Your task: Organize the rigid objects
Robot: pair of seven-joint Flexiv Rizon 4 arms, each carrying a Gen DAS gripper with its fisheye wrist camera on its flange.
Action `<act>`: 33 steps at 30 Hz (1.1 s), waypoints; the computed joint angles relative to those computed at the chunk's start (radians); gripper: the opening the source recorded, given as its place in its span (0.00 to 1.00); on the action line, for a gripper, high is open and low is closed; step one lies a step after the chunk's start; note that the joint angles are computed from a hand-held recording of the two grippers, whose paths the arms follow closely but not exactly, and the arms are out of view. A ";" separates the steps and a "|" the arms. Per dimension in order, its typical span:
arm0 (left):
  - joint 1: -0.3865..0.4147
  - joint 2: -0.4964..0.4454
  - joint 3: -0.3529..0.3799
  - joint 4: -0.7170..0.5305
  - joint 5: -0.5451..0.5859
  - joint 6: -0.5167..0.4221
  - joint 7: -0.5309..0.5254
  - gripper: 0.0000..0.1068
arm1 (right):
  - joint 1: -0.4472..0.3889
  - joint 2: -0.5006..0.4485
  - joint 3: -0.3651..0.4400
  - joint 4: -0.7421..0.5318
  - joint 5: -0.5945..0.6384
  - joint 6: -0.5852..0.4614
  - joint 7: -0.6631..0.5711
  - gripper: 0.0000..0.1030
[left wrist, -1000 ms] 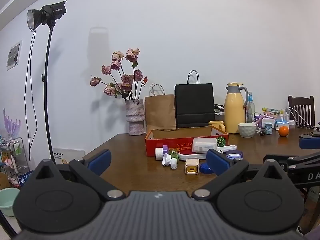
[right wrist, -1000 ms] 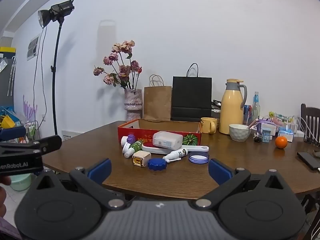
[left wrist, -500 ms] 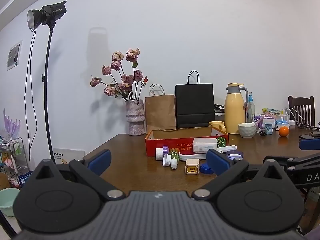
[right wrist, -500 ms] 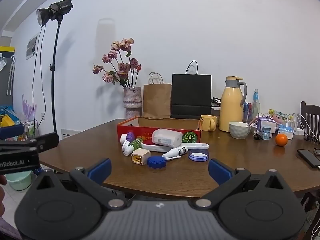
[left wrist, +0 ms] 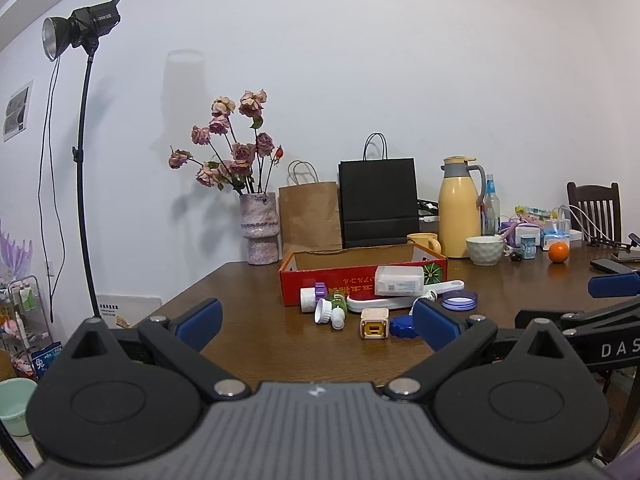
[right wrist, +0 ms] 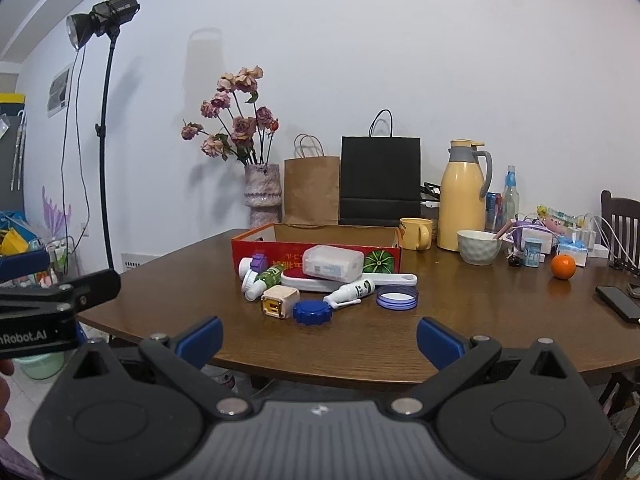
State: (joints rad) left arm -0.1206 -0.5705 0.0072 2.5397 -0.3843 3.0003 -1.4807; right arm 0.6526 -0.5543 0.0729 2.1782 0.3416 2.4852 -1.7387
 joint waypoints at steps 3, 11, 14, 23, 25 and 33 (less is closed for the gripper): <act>-0.004 0.004 -0.001 0.003 -0.009 -0.005 0.002 0.96 | 0.000 -0.002 0.002 0.000 -0.006 -0.001 -0.002 1.00; -0.009 0.005 -0.001 0.000 -0.012 -0.010 0.007 0.96 | -0.005 -0.005 0.002 -0.002 -0.012 0.002 0.002 1.00; -0.010 0.002 -0.001 -0.001 -0.015 -0.008 0.005 0.96 | -0.009 -0.007 0.003 0.000 -0.020 0.004 0.003 1.00; -0.004 0.001 0.002 -0.003 -0.003 -0.008 0.001 0.96 | -0.018 -0.009 0.005 0.001 -0.030 0.016 0.011 1.00; -0.004 -0.001 0.002 -0.005 -0.001 -0.005 0.002 0.96 | -0.017 -0.010 0.004 -0.001 -0.024 0.024 0.012 1.00; -0.001 0.003 0.000 -0.002 0.001 -0.013 0.001 0.96 | -0.020 -0.014 0.008 0.001 -0.030 0.025 0.022 1.00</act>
